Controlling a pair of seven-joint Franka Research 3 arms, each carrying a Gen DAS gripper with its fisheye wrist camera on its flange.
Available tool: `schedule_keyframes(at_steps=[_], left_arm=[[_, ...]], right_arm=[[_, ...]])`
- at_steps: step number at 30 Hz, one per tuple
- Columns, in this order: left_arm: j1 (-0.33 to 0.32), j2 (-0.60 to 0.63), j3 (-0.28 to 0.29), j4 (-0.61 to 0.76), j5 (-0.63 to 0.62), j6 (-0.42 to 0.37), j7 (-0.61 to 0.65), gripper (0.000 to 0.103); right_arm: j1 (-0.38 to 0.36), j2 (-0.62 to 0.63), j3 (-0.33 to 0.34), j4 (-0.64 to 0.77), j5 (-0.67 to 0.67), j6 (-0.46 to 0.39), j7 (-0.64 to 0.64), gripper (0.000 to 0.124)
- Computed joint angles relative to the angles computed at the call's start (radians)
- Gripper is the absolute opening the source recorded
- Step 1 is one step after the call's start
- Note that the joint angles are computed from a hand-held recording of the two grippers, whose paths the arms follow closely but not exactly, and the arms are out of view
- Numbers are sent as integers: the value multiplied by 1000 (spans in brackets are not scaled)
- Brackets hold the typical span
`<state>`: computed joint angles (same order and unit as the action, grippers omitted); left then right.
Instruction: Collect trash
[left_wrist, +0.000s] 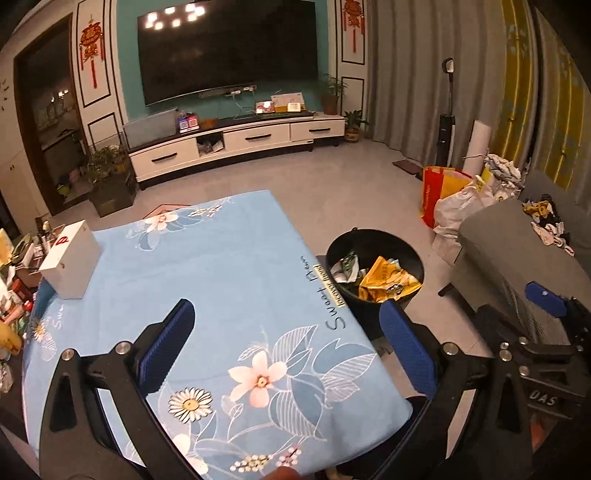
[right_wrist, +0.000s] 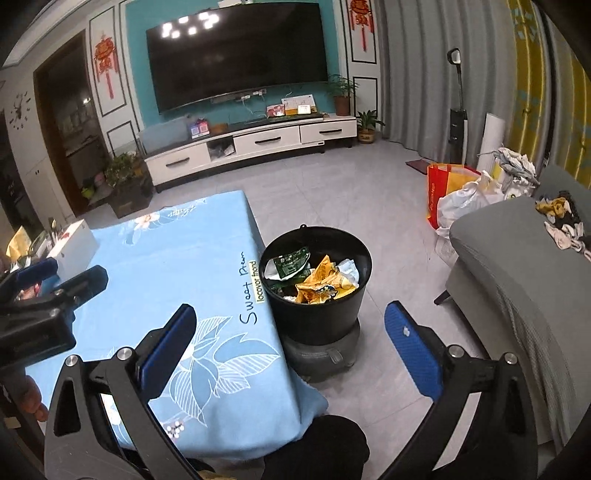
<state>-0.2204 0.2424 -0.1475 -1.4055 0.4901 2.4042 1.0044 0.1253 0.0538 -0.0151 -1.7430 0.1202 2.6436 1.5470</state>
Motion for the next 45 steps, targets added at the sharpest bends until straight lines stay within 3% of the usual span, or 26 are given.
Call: schedule_keyframes(at_steps=[5,45], left_arm=[[0,-17,-1,-27,4,-26,-15,100],[-1,-15,-1,-34,29,-35,-36,100]], right_arm=[[3,22,-1,18,-23,-37,22,100],[12,27,3,22,8,-16,-8,100]])
